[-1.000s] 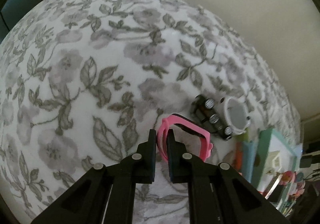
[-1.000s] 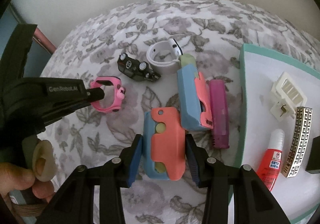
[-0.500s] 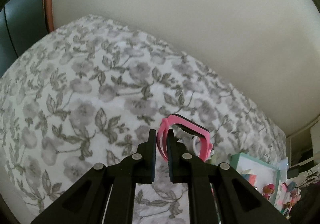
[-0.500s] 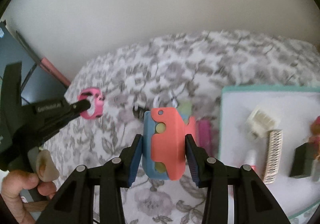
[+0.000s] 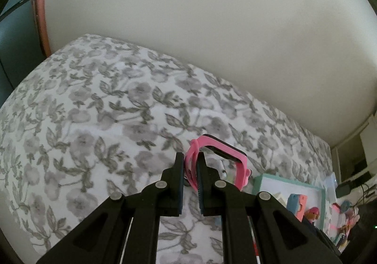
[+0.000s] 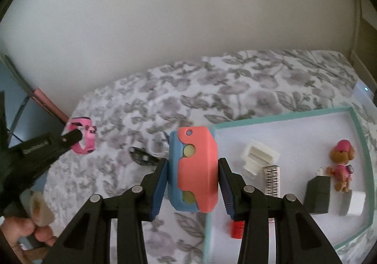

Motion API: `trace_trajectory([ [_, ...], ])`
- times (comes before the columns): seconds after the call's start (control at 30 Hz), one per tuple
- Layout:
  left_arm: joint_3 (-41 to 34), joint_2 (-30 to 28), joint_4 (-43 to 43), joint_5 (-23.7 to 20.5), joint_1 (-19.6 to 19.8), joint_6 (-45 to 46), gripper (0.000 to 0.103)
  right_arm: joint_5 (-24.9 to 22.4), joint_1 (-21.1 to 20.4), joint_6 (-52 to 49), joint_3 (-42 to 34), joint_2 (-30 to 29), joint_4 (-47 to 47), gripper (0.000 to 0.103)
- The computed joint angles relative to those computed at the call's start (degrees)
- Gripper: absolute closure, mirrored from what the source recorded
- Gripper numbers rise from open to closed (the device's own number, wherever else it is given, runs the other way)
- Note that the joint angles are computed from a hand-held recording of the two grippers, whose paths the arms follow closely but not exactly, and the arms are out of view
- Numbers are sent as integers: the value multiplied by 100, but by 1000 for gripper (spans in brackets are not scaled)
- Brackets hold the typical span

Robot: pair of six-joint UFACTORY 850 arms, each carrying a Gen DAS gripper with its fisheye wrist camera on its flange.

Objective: Organize rigid objects
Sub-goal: 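Carry the pink band and coral-blue piece over the tray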

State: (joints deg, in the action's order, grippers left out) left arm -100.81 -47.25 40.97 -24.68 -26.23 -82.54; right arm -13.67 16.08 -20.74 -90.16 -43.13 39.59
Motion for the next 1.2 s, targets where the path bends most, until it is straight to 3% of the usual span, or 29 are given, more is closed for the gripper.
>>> trace_trajectory([
  [0.2,-713,-489,-1152,-6,-154,1413,93,63,-280,1413,104,3,-1229,59],
  [0.6,-2639,-1702,-3006,-744,-574,3925,93,186,-858,3405,445,200,-2678,59],
  [0.73,-3273,-2107,-3159,-1168,-671,4224,93,198,-947,4353,525,245,-3581,59],
  [0.87,-3696,-2398,-3249,-1485,-689,4362,93,165,-997,4694,531,230,-3883,58],
  [1.2,-4533,-3014,-3465,-2134,-701,4619,93,-62,-994,4419,409,14,-3710,58],
])
